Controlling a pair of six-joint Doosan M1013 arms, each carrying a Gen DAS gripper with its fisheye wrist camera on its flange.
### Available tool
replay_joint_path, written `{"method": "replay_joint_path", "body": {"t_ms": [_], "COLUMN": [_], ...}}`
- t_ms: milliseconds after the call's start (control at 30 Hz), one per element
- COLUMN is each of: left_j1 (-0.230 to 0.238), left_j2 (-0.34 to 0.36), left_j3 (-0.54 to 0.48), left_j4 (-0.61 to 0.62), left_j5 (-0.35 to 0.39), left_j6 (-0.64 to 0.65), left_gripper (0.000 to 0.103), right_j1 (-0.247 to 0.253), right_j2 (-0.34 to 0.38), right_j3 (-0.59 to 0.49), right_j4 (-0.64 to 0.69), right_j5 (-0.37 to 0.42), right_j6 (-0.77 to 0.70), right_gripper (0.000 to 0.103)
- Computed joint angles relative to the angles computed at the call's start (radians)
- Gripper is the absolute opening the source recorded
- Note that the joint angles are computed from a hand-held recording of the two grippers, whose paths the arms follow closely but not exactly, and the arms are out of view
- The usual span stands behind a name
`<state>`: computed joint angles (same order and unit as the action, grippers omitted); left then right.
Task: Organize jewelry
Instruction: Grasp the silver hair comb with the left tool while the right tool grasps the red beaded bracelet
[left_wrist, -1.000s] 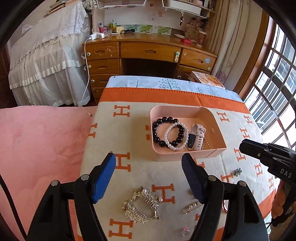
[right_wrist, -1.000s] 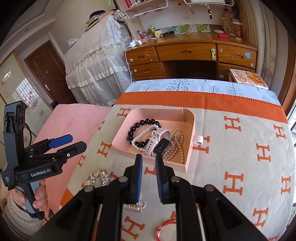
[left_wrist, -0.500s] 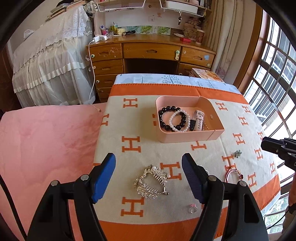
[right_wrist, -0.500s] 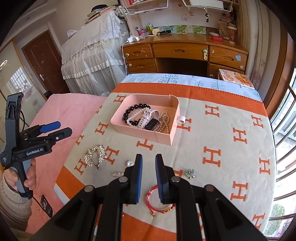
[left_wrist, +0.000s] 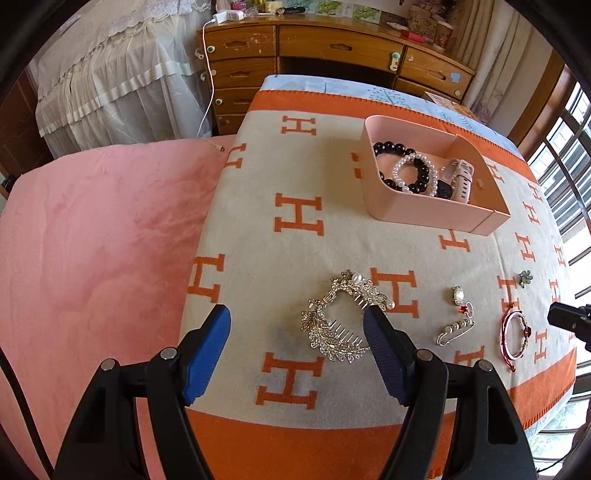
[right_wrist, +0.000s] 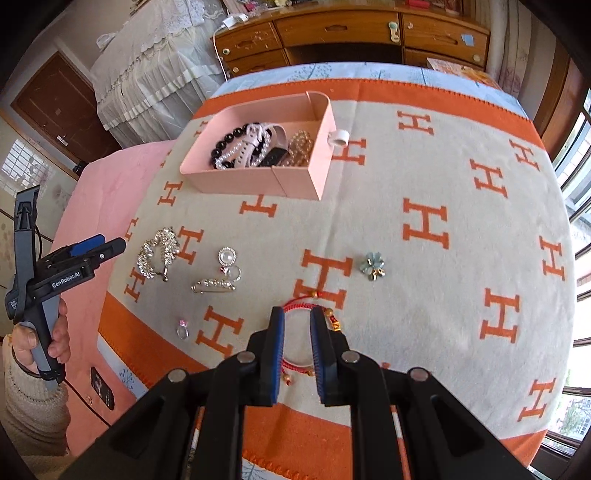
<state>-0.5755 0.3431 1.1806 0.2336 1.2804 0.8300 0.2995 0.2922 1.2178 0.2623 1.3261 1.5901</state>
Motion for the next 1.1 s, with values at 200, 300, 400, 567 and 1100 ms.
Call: {"method": "replay_joint_path", "body": {"t_ms": [200, 300, 400, 567, 1100], "left_j1": [0.026, 0.032, 0.035, 0.038, 0.055], "left_j2": [0.022, 0.032, 0.04, 0.055, 0.083], "left_j3": [0.001, -0.001, -0.004, -0.017, -0.043], "left_j4": [-0.084, -0.113, -0.122, -0.126, -0.149], "left_j5": [0.019, 0.023, 0.029, 0.047, 0.1], "left_j6": [-0.039, -0.058, -0.077, -0.09, -0.126], "left_gripper": [0.073, 0.073, 0.073, 0.073, 0.073], "right_j1": [0.007, 0.011, 0.015, 0.013, 0.019], "right_j2": [0.034, 0.047, 0.055, 0.059, 0.023], "right_j3": [-0.005, -0.012, -0.018, -0.022, 0.032], "right_j4": [-0.024, -0.046, -0.067, -0.088, -0.092], "right_j5": [0.062, 0.072, 0.075, 0.092, 0.036], "right_j6": [-0.008, -0.016, -0.027, -0.046, -0.162], "right_gripper": [0.014, 0.014, 0.014, 0.014, 0.01]}}
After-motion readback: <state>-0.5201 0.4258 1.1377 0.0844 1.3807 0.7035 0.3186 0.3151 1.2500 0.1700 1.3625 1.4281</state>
